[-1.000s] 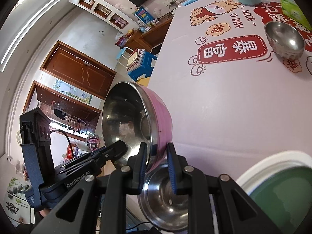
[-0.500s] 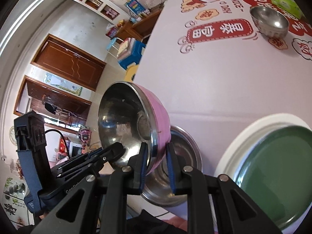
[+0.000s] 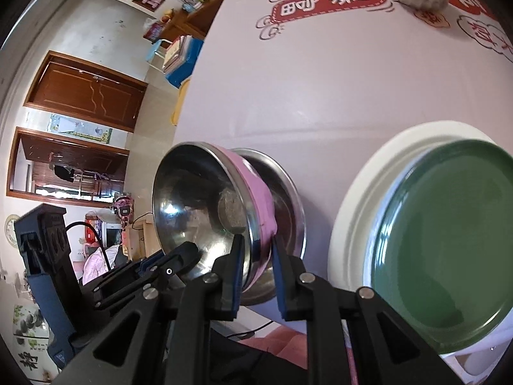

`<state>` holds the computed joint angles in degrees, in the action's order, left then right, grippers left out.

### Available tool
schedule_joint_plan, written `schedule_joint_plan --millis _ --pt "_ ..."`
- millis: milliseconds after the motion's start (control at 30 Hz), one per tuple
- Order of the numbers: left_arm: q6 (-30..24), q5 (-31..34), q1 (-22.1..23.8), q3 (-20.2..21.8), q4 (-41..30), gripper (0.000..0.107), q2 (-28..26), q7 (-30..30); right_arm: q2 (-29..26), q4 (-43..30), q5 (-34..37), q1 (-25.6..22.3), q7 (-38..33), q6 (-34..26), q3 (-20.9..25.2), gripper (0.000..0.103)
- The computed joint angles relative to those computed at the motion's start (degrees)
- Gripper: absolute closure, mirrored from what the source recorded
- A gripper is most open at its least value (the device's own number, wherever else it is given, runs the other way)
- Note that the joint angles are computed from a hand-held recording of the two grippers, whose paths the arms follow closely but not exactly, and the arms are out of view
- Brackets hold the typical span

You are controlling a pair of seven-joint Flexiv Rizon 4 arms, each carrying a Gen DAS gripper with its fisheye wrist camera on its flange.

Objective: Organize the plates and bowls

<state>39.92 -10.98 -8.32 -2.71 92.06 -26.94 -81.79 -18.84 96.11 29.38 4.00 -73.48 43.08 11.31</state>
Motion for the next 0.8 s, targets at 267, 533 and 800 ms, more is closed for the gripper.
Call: schedule_joint_plan --millis 267,533,800 --pt "-1.3 0.8 -0.1 0.4 -0.2 0.091 -0.2 -0.9 1.1 1.1 0.5 -0.1 1.0 -0.2 -0.2 0.086" --pt "0.8 1.2 -0.2 0.3 0.7 0.089 0.6 -0.6 2.4 2.2 1.4 0.0 0.1 1.2 -0.2 0.086" --pt "6.2 -3.4 1.2 -1.5 4.6 0.088 2.7 3.6 4.6 5.3 2.9 0.1 -0.9 5.4 -0.1 0.086"
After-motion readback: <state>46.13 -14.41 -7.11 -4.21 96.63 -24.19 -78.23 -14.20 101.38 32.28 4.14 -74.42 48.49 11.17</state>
